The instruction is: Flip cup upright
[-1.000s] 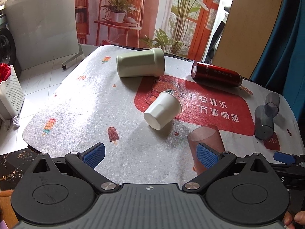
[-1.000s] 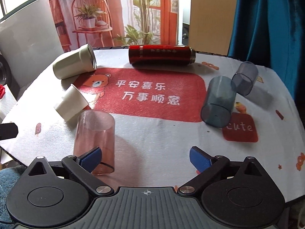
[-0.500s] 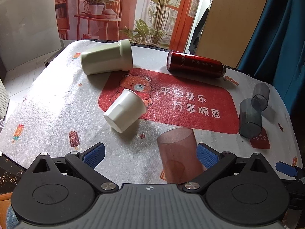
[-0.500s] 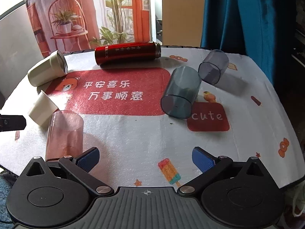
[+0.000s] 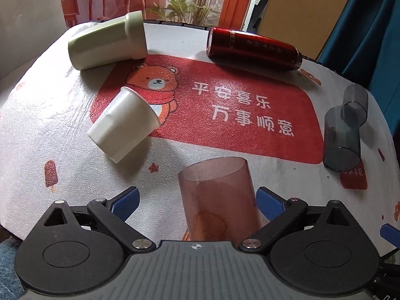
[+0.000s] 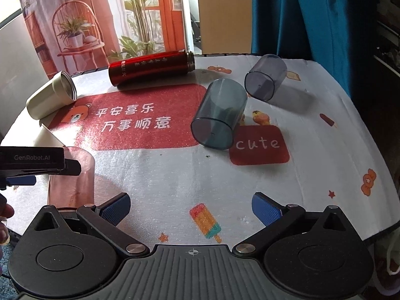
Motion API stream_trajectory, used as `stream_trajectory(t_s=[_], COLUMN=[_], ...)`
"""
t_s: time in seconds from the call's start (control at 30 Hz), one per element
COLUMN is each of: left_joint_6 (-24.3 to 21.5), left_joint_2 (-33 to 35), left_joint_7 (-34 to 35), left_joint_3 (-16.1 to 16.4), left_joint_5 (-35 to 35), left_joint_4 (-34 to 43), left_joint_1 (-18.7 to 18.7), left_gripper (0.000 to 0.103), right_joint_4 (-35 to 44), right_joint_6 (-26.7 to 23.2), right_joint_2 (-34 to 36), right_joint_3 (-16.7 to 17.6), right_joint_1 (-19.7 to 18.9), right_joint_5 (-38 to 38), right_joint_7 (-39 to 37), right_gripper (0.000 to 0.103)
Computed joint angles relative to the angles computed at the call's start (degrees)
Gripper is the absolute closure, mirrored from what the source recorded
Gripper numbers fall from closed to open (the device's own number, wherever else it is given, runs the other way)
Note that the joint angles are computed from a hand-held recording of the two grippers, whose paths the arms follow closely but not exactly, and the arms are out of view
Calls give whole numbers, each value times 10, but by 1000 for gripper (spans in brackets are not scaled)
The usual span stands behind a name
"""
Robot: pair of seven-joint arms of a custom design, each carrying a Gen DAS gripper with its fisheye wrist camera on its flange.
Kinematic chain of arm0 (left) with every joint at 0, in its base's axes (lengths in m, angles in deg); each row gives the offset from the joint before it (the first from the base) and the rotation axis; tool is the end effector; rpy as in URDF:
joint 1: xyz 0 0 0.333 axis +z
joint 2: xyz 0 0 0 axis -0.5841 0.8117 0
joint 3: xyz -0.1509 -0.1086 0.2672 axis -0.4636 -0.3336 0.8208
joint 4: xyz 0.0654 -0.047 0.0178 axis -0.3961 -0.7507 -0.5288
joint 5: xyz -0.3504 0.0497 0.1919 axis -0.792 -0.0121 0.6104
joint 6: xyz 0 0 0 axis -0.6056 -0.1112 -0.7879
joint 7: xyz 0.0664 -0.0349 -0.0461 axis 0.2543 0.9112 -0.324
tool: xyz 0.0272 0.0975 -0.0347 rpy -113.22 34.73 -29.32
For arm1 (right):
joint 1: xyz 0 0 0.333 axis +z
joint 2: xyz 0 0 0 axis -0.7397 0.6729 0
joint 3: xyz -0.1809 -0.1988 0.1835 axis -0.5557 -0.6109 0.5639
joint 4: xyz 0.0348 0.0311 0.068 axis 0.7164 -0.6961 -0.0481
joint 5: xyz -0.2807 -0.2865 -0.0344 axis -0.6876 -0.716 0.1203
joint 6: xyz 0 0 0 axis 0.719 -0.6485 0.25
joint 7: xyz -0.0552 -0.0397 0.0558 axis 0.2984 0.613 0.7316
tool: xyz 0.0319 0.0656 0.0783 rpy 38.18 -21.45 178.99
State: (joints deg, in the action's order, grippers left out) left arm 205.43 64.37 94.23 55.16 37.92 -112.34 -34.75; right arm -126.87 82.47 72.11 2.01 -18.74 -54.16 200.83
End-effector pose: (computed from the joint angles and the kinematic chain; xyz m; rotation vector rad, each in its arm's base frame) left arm 0.7442 -0.1188 0.4521 -1.7662 2.2420 -0.6742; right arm 0.6071 0.3165 0.4606 -1.4382 2.2056 -0.6448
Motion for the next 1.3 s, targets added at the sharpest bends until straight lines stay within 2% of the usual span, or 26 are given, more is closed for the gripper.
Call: stream_trajectory(t_s=[0.13, 0.17, 0.2, 0.27, 0.6, 0.93, 1.13, 1.3], left_joint_6=[-35, -43, -49, -58, -45, 43, 111, 192], left_joint_2=[13, 16, 19, 20, 0, -57, -72, -69], left_joint_7=[8, 12, 17, 26, 58, 154, 191, 261], left_joint_3=[-9, -13, -16, -20, -21, -40, -42, -74], left_joint_5=[-15, -24, -34, -49, -83, -163, -195, -235], left_joint_4=[18, 22, 24, 26, -3, -94, -124, -140], left_joint_1=[5, 8, 12, 18, 25, 58, 63, 77], left_gripper=[12, 18, 30, 32, 34, 35, 35, 35], right_joint_4=[-3, -4, -4, -4, -5, 7, 27, 32], right_joint_6=[3, 3, 3, 2, 6, 0, -5, -8], right_joint_2=[-1, -2, -2, -2, -3, 3, 17, 22], right_joint_3=[0, 0, 0, 0, 2, 4, 3, 0], right_joint_1=[-1, -1, -1, 0, 1, 4, 11, 17], right_joint_5=[3, 3, 3, 2, 1, 1, 9, 15], right_joint_7=[0, 0, 0, 2, 2, -2, -22, -30], right_gripper=[0, 0, 0, 0, 0, 0, 0, 0])
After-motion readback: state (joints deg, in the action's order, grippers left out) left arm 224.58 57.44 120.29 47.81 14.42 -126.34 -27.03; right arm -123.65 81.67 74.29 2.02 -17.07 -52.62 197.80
